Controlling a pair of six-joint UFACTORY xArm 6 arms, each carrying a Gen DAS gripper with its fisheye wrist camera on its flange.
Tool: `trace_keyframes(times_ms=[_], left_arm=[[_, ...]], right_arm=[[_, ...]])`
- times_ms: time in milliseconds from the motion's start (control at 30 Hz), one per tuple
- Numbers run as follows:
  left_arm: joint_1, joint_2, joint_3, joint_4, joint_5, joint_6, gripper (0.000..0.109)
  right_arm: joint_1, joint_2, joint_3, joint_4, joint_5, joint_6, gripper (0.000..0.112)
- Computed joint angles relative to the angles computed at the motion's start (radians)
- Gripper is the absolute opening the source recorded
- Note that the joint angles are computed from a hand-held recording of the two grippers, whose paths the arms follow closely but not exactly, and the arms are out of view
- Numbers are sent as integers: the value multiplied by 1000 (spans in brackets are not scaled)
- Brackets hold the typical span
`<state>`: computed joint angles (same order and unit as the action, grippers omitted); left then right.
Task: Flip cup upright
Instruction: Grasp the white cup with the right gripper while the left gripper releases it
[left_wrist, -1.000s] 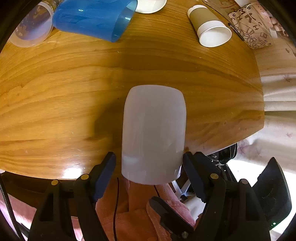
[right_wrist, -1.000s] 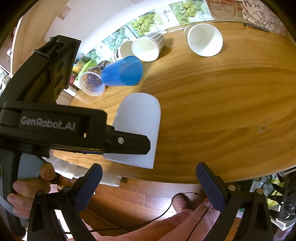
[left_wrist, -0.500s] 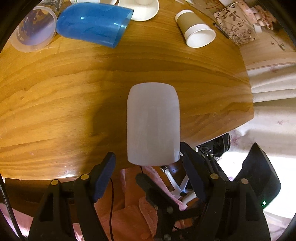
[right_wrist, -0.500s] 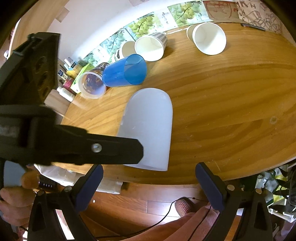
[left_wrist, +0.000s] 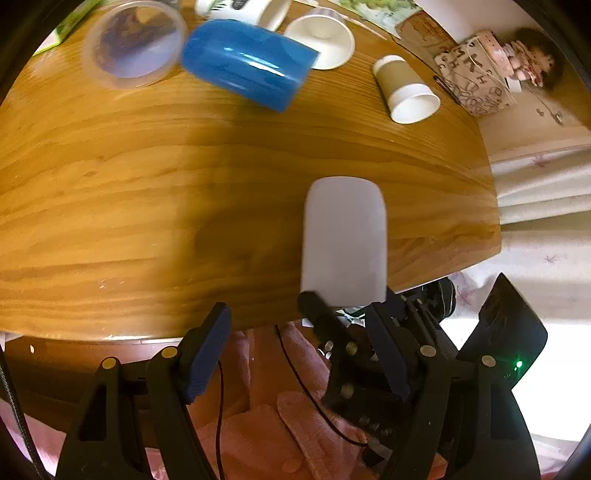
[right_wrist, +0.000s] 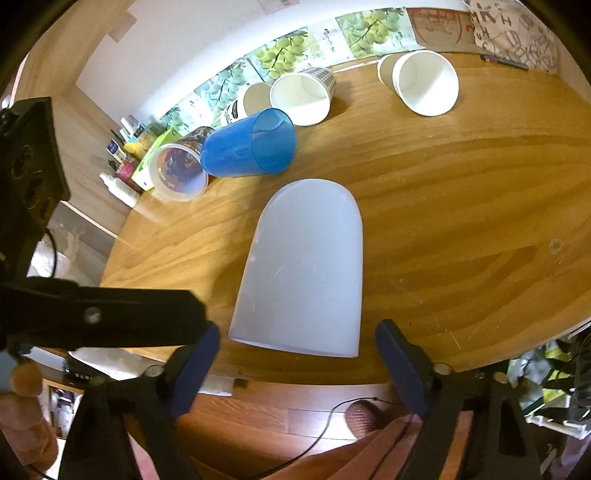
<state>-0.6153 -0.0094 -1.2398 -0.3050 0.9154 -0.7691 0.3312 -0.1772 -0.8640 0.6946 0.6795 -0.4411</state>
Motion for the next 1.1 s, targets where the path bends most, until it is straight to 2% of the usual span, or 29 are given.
trace_keyframes(times_ms=[100, 167, 533, 800, 900, 1100], left_arm=[[1, -31, 33, -5, -7, -10, 78], [0, -41, 44, -10, -10, -14, 78], [-15, -100, 98, 26, -68, -59, 78], [-29, -140, 137, 53, -124, -93, 78], [-30, -155, 157, 28, -158, -106, 78], [-44, -186, 183, 91, -198, -179, 78]], right_arm=[[12, 3, -3, -47, -13, 35, 70], [9, 10, -14, -51, 3, 39, 68], [-1, 25, -56, -108, 66, 68, 67], [-8, -6, -71, -172, 79, 30, 67], [-12, -18, -82, -191, 89, 7, 67], [-22, -16, -126, -199, 118, -33, 66]])
